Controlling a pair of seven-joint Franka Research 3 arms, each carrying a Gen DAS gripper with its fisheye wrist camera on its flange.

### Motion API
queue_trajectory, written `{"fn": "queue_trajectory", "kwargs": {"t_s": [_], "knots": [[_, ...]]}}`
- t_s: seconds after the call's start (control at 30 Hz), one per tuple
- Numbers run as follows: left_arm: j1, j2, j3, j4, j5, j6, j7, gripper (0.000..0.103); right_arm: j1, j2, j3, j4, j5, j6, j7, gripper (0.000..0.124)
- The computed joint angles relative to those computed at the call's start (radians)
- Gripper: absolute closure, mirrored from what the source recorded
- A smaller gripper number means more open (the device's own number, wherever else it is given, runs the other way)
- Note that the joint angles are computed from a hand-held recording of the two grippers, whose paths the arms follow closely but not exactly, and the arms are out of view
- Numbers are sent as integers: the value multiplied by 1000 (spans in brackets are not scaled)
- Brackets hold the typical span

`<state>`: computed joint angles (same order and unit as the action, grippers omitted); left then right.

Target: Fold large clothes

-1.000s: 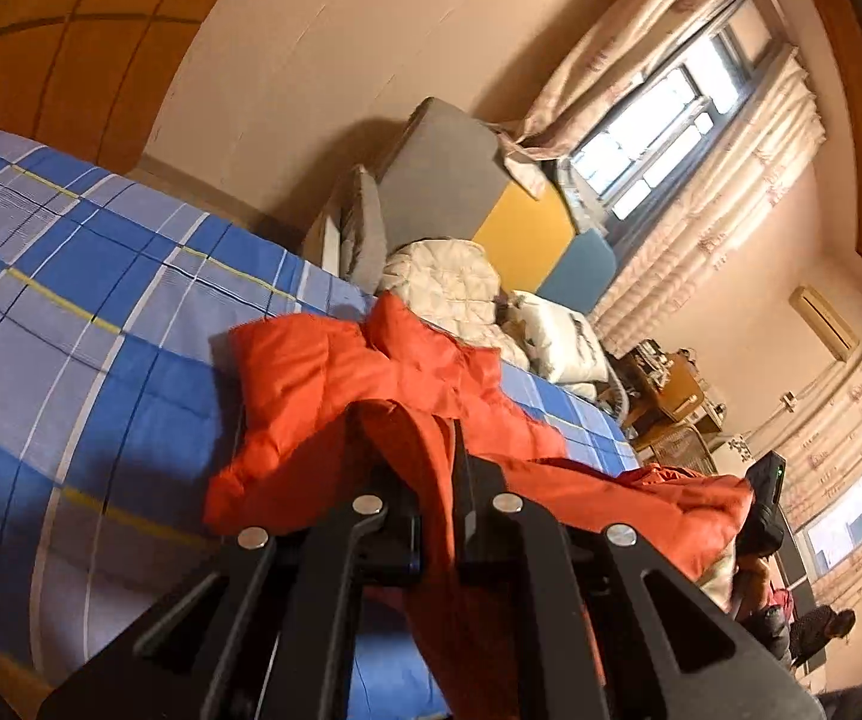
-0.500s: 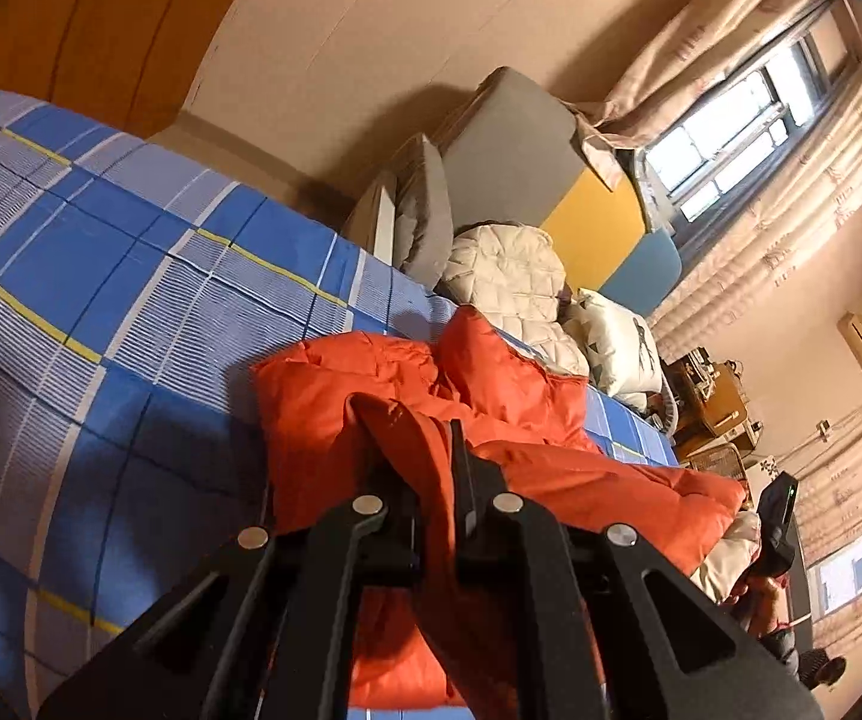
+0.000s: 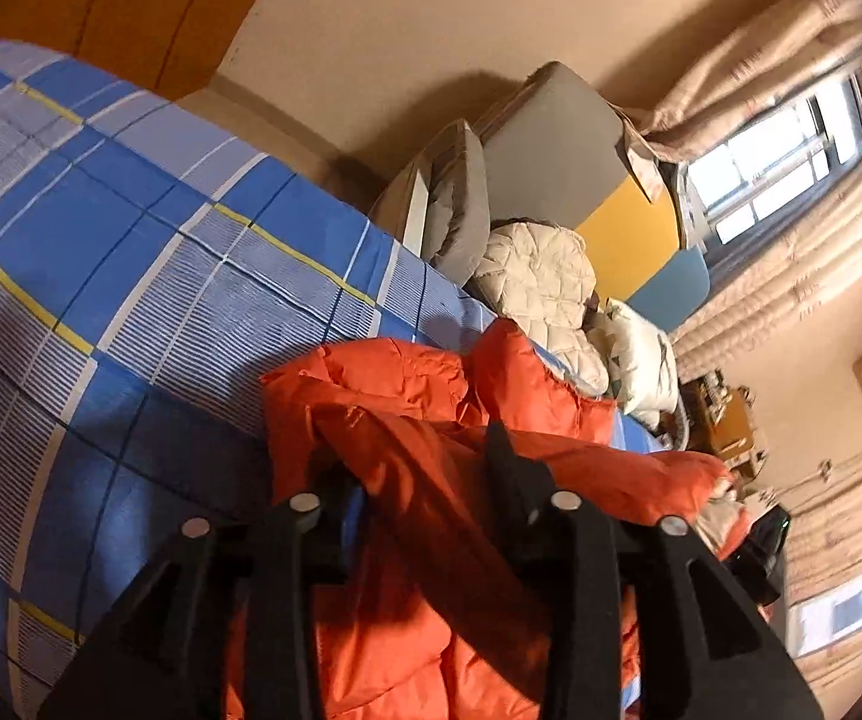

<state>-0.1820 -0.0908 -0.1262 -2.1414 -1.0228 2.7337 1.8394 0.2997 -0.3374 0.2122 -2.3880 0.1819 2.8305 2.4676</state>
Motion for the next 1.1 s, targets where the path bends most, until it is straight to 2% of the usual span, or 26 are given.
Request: {"fn": "queue_trajectory", "kwargs": {"t_s": [0.03,0.07,0.13,0.2,0.27,0.3,0.37,0.43,0.53,0.6,0.7,0.8,0.83,0.9,0.93,0.97,1.0,1.03,1.07,1.1], "knots": [[2,4,2,5,-2,-5,-4,61,17,8,-17,0,28,24,-16,68],[4,9,5,11,-15,-16,0,53,22,12,-23,-2,49,46,-13,62],[7,13,9,20,-77,-35,32,39,22,23,-26,5,61,59,-16,60],[9,5,11,19,-170,-25,90,23,63,27,-57,-7,133,111,-56,50],[16,-4,18,17,-262,-35,144,18,81,16,-67,-32,183,173,-74,44],[20,-13,19,11,-298,-23,160,17,113,8,-90,-49,229,215,-100,42],[26,-38,16,-12,-301,20,174,16,155,-11,-117,-76,302,270,-138,36],[29,-67,21,-52,-273,38,178,16,92,-56,-56,-111,276,288,-119,33],[17,-119,43,-137,-292,28,248,15,45,-167,-1,-198,248,267,-101,32],[1,-141,68,-189,-364,-12,342,14,7,-250,50,-258,209,205,-87,32],[-6,-147,61,-247,-412,-44,414,14,15,-309,75,-321,177,115,-60,32],[-11,-121,39,-261,-451,-69,465,15,56,-294,74,-350,164,83,-45,32],[-14,-106,32,-255,-470,-80,485,16,70,-267,74,-352,167,110,-39,33],[-13,-81,14,-239,-472,-86,485,34,78,-221,71,-340,162,150,-30,41],[-14,-69,4,-228,-477,-79,487,37,98,-199,55,-335,168,171,-36,56],[-14,-67,-1,-225,-484,-77,497,50,108,-181,48,-327,172,184,-39,66],[-13,-64,-5,-219,-469,-84,494,67,83,-172,73,-312,152,172,-22,71],[-12,-66,-10,-217,-455,-78,478,71,78,-179,77,-313,144,167,-17,87],[-13,-75,-11,-222,-462,-74,484,81,70,-187,88,-315,137,169,-2,96],[-14,-88,-13,-229,-462,-67,491,86,65,-202,96,-319,130,165,12,99]]}}
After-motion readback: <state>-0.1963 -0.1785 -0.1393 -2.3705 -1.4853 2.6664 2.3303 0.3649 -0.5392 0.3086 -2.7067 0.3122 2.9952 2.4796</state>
